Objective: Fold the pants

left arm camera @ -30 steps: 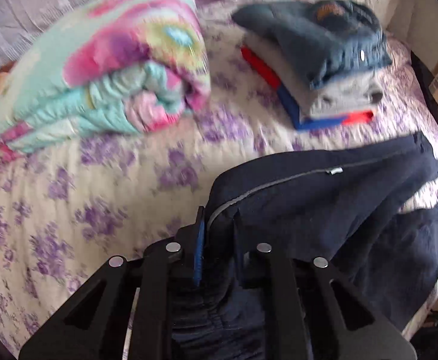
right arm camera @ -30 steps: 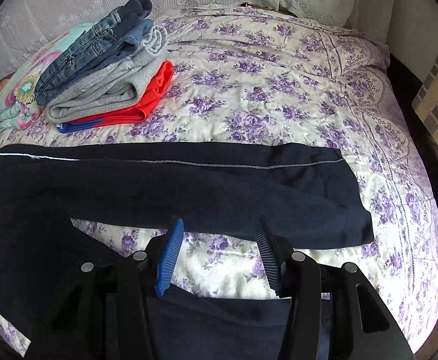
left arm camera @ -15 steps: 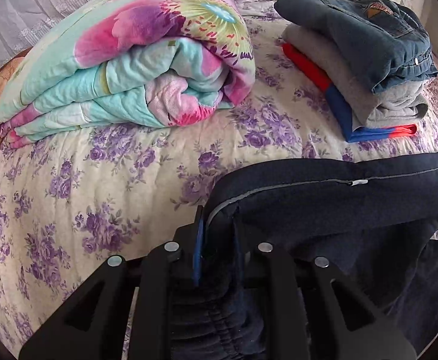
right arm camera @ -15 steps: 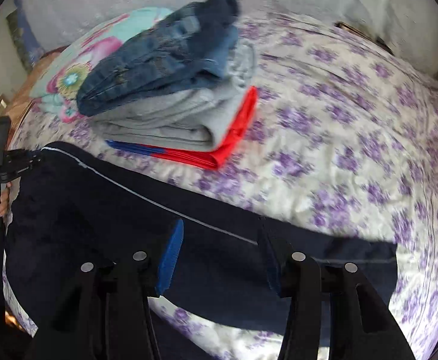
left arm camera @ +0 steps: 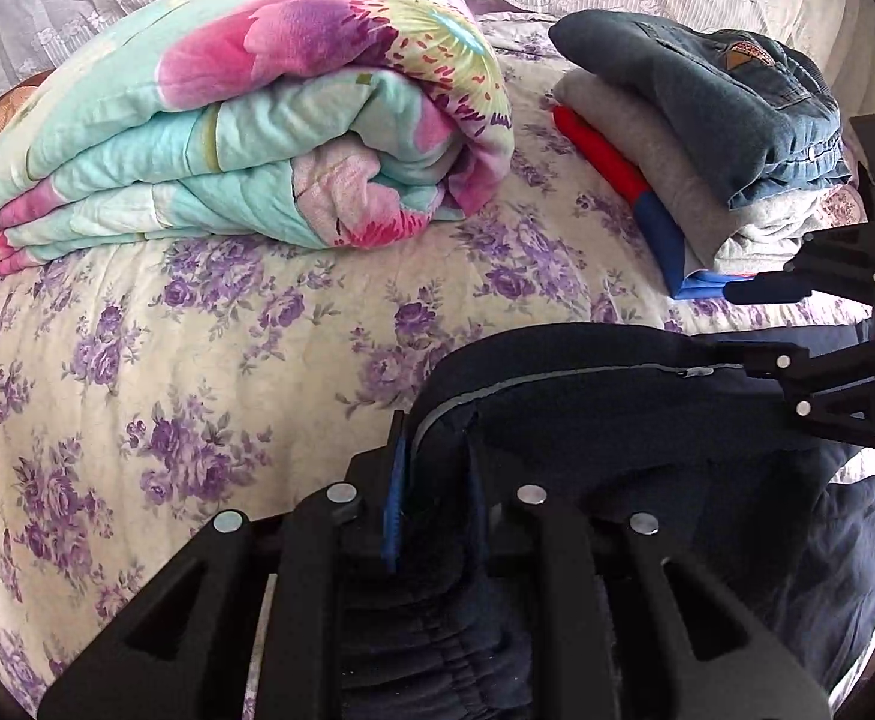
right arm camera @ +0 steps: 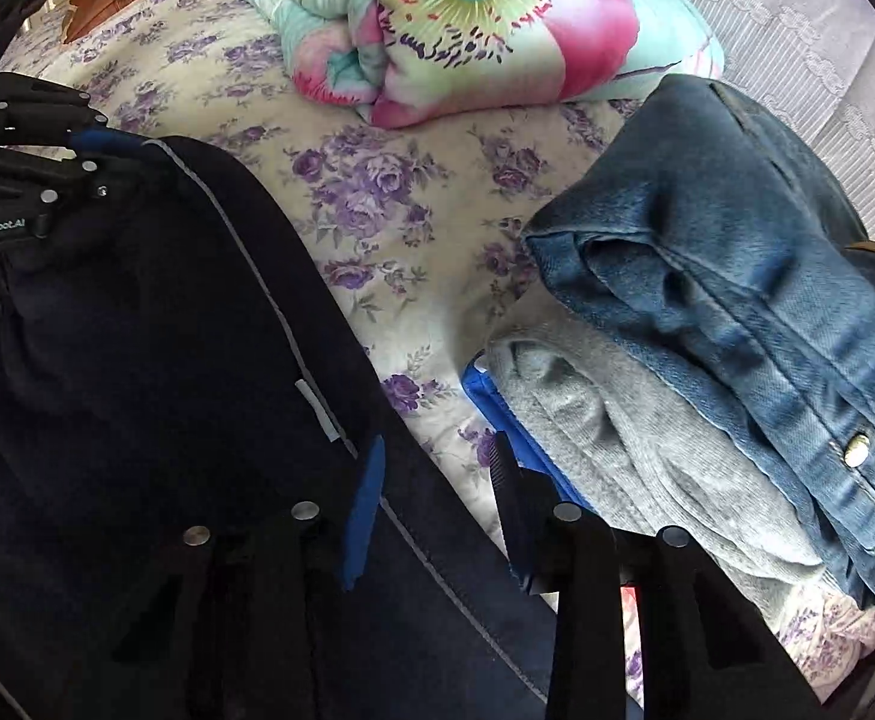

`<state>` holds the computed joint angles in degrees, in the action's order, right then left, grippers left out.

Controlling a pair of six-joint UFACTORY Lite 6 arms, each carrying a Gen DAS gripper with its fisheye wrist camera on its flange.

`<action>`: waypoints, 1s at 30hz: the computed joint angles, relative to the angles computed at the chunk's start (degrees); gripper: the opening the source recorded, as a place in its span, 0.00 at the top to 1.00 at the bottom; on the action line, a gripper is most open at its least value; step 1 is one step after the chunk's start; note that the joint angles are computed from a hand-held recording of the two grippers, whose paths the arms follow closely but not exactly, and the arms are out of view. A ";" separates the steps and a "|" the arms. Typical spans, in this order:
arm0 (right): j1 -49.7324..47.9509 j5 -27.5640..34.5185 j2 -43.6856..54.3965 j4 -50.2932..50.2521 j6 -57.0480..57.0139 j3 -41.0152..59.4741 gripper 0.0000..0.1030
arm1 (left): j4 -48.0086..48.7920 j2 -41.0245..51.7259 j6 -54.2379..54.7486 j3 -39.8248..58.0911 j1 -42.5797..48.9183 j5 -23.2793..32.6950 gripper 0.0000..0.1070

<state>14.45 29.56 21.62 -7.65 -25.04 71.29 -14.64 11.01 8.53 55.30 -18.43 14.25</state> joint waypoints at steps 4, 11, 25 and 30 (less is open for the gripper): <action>-1.21 2.77 3.86 4.94 -5.80 4.25 0.54 | -2.44 -0.52 2.67 -0.27 0.15 0.32 0.84; -5.84 9.76 0.79 21.68 -22.23 5.88 0.54 | -5.22 -0.43 5.02 -0.12 0.57 0.82 0.84; -6.09 15.02 7.36 13.54 -15.39 10.23 0.35 | -4.76 -0.21 3.91 -0.45 0.28 0.29 0.84; -1.43 7.27 -3.11 13.68 -16.14 -3.06 0.89 | -2.64 -0.67 1.57 -1.05 -0.31 -0.49 0.84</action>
